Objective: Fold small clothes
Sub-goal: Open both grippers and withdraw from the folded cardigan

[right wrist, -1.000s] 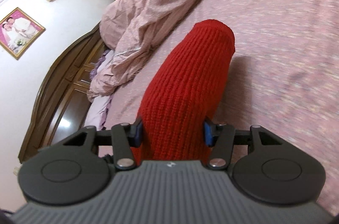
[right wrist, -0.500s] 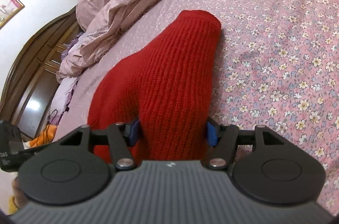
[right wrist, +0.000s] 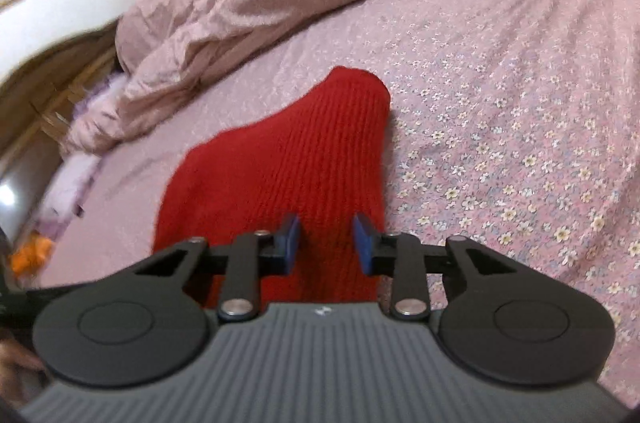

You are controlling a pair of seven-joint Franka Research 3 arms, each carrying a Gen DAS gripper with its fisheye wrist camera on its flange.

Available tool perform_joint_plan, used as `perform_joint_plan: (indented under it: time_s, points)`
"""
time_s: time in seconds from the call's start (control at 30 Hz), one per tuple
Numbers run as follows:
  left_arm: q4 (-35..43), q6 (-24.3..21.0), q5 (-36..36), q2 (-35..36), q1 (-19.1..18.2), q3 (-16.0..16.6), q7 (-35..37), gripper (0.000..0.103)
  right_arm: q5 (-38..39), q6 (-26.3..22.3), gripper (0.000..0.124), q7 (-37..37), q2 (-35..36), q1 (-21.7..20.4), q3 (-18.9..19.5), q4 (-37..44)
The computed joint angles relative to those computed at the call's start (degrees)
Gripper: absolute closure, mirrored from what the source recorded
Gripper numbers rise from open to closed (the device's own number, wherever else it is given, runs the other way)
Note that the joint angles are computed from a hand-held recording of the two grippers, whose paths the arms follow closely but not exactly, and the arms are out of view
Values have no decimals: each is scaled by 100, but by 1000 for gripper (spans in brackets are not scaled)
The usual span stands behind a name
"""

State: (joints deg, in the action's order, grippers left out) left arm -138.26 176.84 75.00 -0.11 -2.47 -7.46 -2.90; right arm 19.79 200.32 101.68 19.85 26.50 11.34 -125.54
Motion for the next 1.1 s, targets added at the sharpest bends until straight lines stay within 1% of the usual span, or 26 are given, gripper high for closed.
perform_joint_plan:
  time_s: [0.07,0.13,0.2,0.23,0.27,0.33,0.37,0.47,0.5,0.6,0.67,0.73,0.77,0.9,0.97,1.1]
  points:
    - [28,-195,217,-18,-34,-35,-176,33,545,-131,91,-629,81,811,-700,183]
    - [42,-325,378,-30,-59,-55,-360,31,903,-176,91,-1096,176,1274,-1091,325]
    - [32,-412,384,-62,-83,-74,-438,31,1176,-172,91,-1450,228,1522,-1282,416]
    - [19,-463,403,-97,-97,-89,-483,31,1249,-153,91,-1557,219,1530,-1269,411]
    - [-9,-533,379,-152,-118,-112,-478,31,1273,-139,90,-1584,202,1427,-1158,401]
    - [-75,-667,341,-277,-152,-166,-447,31,1113,-54,89,-1414,124,966,-714,289]
    - [-120,-704,272,-351,-165,-189,-383,31,1082,5,89,-1325,85,839,-580,232]
    - [-316,-705,-128,-599,-178,-243,-126,29,880,219,89,-979,-51,482,-216,8]
    - [-388,-688,-297,-681,-175,-262,-15,27,826,267,89,-893,-100,428,-155,-62]
    - [-599,-650,-711,-934,-155,-364,244,21,1148,399,86,-1060,-261,735,-329,-230]
    - [-704,-725,-879,-1090,-144,-490,350,17,1326,506,73,-1186,-361,857,-356,-350]
    - [-792,-801,-1025,-1211,-145,-593,514,12,1632,614,65,-1430,-459,1039,-406,-454]
    - [-825,-868,-1102,-1264,-158,-653,588,11,1801,652,63,-1583,-502,1124,-422,-493]
    - [-871,-1173,-1583,-1333,-296,-804,996,7,2412,590,62,-2154,-642,1328,-421,-566]
    - [-860,-1326,-1830,-1312,-386,-849,1230,6,2979,494,62,-2654,-663,1543,-509,-497]
    - [-838,-1360,-2015,-1228,-445,-877,1469,5,3408,548,62,-3072,-656,1605,-413,-502]
